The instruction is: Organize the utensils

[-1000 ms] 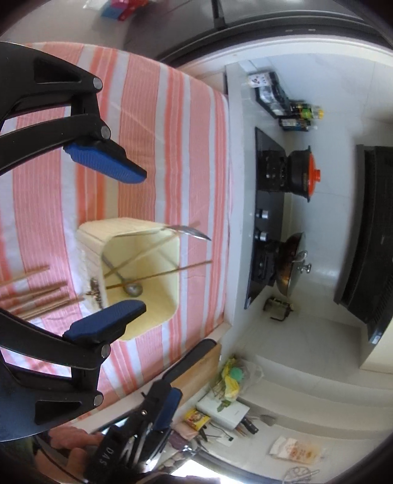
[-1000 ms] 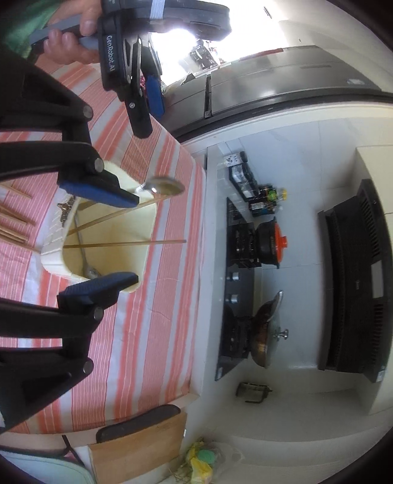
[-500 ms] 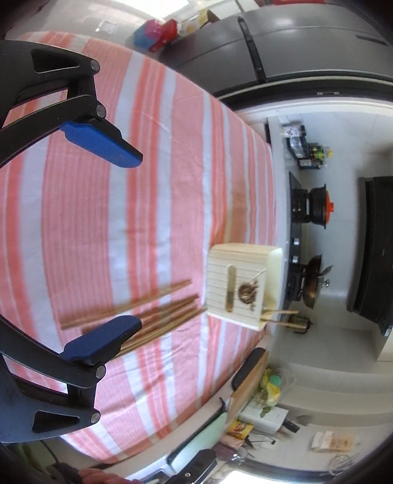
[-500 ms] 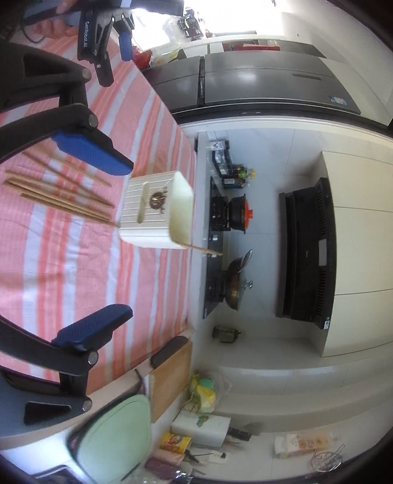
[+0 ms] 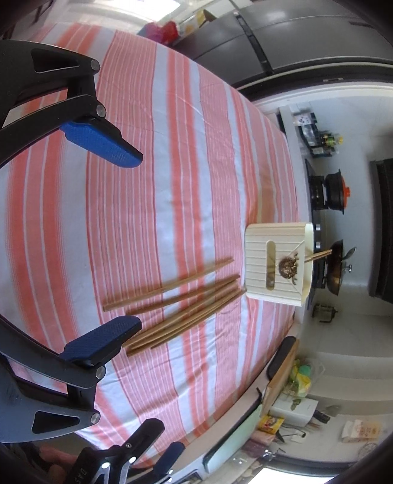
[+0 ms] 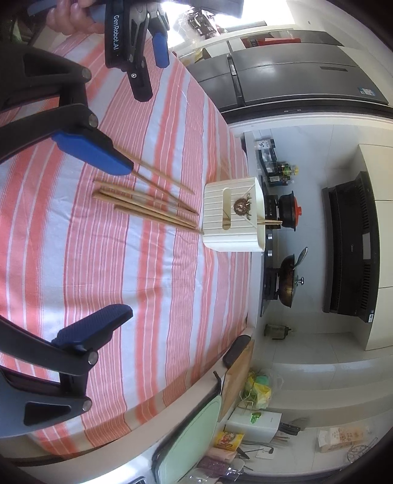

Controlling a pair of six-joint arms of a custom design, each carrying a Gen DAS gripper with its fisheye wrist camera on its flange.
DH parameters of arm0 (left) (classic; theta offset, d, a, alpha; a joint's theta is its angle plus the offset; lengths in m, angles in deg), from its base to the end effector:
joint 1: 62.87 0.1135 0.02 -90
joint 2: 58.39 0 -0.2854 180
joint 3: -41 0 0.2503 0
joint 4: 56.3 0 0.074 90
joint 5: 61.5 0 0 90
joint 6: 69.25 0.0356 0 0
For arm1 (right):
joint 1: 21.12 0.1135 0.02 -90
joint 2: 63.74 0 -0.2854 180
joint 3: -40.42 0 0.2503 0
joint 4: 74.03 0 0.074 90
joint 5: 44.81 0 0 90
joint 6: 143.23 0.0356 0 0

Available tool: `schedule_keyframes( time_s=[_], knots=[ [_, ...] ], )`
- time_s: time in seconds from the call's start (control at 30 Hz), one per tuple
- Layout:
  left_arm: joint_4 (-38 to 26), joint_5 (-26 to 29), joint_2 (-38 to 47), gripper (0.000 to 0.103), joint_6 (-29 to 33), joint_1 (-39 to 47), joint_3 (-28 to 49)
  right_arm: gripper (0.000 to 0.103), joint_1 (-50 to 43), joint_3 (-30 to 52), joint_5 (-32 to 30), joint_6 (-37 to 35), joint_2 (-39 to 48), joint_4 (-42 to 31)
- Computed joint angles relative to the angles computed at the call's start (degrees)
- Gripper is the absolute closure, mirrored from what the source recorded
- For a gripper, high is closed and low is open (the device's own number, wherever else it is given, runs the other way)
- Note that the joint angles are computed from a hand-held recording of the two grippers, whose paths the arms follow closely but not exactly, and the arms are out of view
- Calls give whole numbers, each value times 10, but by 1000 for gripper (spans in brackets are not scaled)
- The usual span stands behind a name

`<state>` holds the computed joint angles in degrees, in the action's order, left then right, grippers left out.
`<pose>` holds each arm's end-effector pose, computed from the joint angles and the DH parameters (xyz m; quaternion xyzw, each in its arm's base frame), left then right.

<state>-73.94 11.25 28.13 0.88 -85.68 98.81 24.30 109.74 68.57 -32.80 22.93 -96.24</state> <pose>0.2776 -0.1053 0.2000 -0.0322 0.9190 -0.0041 0.3930 0.2379 0.2213 0.2558 -0.1074 0.8836 0.0729 0.4499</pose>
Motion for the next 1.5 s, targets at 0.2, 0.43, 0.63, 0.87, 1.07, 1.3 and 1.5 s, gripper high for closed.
schedule_keyframes(
  time_s=[0.2, 0.43, 0.63, 0.87, 1.07, 1.3, 1.5],
  knots=[
    [-1, -19, 9, 3, -6, 0, -1, 14, 4, 3, -8, 3, 12, 10],
    [-5, -29, 20, 3, -6, -2, 3, 14, 10, 4, -8, 8, 22, 7],
    [-3, -35, 20, 3, -7, -1, 1, 14, 12, 10, -13, 4, 31, 1],
    [-5, -51, 24, 3, -1, -4, 3, 14, 15, 14, -22, 9, 40, -6],
    [-7, -58, 28, 3, 2, -7, 5, 14, 11, 16, -28, 12, 41, -12],
    [-13, -64, 32, 2, 3, -5, 8, 14, 13, 22, -33, 10, 49, -16],
    [-14, -61, 36, 2, 2, -1, 8, 14, 13, 22, -40, 10, 53, -16]
  ],
)
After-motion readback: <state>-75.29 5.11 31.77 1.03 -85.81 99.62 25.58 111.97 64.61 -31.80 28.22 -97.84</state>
